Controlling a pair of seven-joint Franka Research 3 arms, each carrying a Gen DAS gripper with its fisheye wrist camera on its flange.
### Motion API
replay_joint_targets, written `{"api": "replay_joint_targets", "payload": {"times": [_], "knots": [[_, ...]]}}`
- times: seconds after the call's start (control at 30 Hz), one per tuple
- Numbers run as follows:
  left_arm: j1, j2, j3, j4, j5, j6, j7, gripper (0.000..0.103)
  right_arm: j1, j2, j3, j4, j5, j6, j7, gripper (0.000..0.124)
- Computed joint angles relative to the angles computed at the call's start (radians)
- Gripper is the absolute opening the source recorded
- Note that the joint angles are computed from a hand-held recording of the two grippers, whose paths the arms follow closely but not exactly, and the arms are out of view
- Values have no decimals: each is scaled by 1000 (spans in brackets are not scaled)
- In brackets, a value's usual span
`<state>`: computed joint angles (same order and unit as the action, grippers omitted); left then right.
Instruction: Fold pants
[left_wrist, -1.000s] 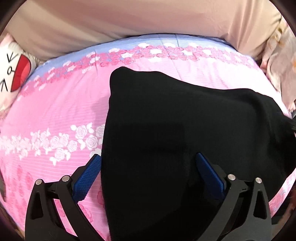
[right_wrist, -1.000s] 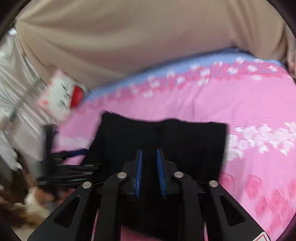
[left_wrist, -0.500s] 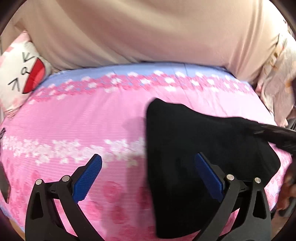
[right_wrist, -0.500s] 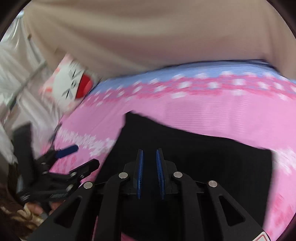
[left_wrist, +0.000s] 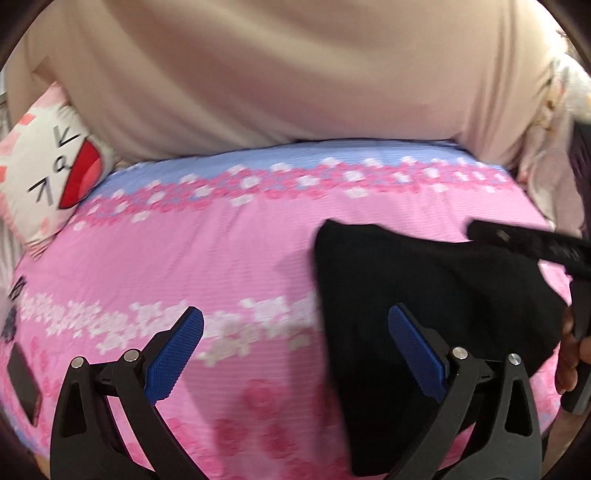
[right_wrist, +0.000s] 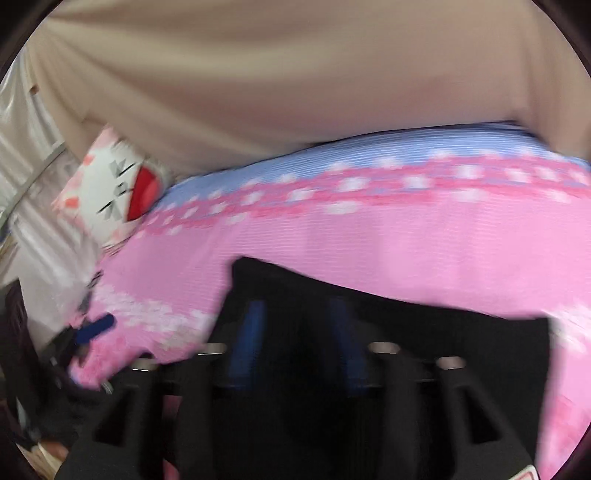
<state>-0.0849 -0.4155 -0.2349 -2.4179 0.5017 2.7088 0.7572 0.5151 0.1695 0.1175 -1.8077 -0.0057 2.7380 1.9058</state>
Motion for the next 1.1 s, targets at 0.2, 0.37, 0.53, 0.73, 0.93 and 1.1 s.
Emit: {"api": "replay_joint_targets", "payload": {"times": [0.2,0.37,0.53,0.73,0.93,1.1], "knots": [[-17,193,-74,126,81,-67,-29,98,-73,-137,-47,-254,-32,72,212,31],[-55,193,-65,136,181,-144,-166,98,-80,-287,1,-381,-61,132,129,33],[-72,164,-72,119,215,-194,-227,98,-120,-265,28,-434,-66,119,150,28],[-113,121,-56,98,184,-231,-238,98,-142,-351,88,-468,-110,114,148,39],[-132,139,-87,131,189,-302,-242,98,-165,-354,117,-501,-195,131,257,43],[-152,130,-73,119,143,-306,-251,98,-223,-397,195,-493,-323,128,337,49]]}}
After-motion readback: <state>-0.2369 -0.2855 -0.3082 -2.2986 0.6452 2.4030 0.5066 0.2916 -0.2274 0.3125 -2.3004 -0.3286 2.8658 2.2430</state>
